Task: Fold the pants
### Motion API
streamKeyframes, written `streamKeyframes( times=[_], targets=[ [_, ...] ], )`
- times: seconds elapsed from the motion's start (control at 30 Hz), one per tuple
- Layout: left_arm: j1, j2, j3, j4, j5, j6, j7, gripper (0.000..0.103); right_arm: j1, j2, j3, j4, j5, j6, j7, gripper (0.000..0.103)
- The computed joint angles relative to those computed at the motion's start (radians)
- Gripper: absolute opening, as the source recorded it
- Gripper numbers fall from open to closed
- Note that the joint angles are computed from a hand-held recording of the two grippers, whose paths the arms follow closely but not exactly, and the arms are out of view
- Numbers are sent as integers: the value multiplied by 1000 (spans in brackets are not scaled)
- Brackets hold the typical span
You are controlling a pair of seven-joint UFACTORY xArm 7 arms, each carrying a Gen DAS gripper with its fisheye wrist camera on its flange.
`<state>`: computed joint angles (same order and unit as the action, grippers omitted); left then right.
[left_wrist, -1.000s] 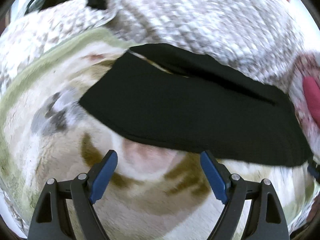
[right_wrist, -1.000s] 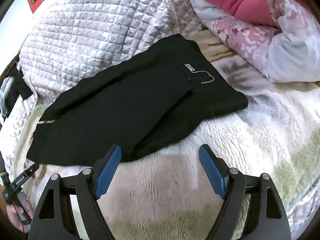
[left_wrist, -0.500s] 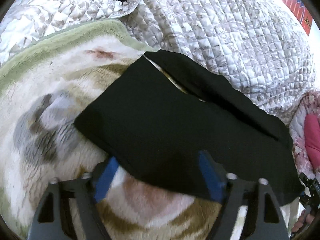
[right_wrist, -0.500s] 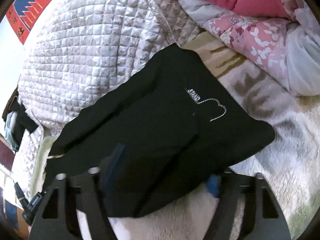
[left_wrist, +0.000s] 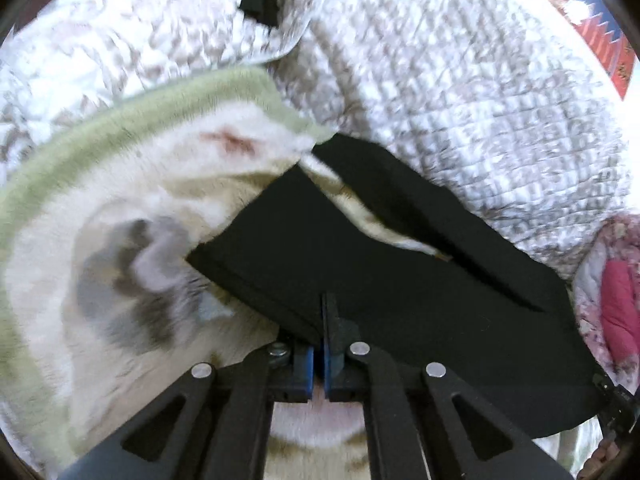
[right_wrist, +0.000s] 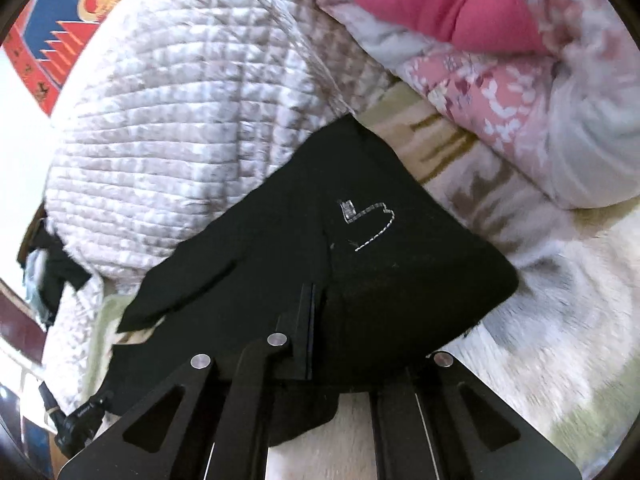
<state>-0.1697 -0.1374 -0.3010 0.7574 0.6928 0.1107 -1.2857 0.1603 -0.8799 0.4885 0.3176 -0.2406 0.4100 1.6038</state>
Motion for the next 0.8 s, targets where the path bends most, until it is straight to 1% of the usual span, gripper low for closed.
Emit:
streamKeyframes(
  times=[0.03,0.1,0.13,0.17,0.23,0.3,0.37,0.43,0.5,0.57,0.6,0.63,0.67,0.7,0.73,0.77,0.8],
  targets=[
    [-12,-34,9,-22,-18,7,19,4,37,-39,-7,-7,13,40,-3,4],
    [-64,-114,60,-95,-128,-14,114,4,101,-104,-14,-27,43,103,3,4],
    [-86,-151,81,-131,-171,-19,150,4,146,-146,-15,-43,67,144,14,4],
    [-98,-195,88,-169,-198,-18,173,4,178,-167,-11,-50,85,179,23,4],
    [-110,-246,84,-220,-230,-7,206,4,244,-196,4,-64,126,250,55,4],
    [-138,-285,86,-266,-273,18,241,4,304,-218,14,-97,173,275,110,4],
    [-167,-320,95,-308,-322,20,271,4,335,-244,24,-120,187,274,160,4],
    [-146,-351,56,-334,-333,27,276,4,336,-239,28,-101,164,304,161,4],
    [-146,-335,39,-329,-356,57,306,4,347,-217,-4,-106,162,297,139,5],
    [-167,-327,58,-332,-413,76,336,5,356,-228,-9,-113,171,304,155,6],
    [-156,-343,50,-339,-428,76,335,8,362,-237,-5,-108,167,324,155,12],
    [-121,-372,19,-350,-426,80,319,9,363,-239,6,-86,161,365,157,16],
    [-72,-413,-30,-359,-416,97,292,9,367,-252,18,-72,159,410,165,24],
    [-35,-445,-65,-364,-410,113,271,9,367,-256,31,-47,154,467,169,31],
    [-11,-475,-87,-372,-409,125,253,9,364,-258,46,-13,150,543,174,36],
    [4,-505,-97,-383,-411,137,240,9,361,-269,71,18,146,621,191,45],
    [23,-523,-113,-380,-409,157,228,9,358,-284,90,34,141,666,208,47]
  ],
)
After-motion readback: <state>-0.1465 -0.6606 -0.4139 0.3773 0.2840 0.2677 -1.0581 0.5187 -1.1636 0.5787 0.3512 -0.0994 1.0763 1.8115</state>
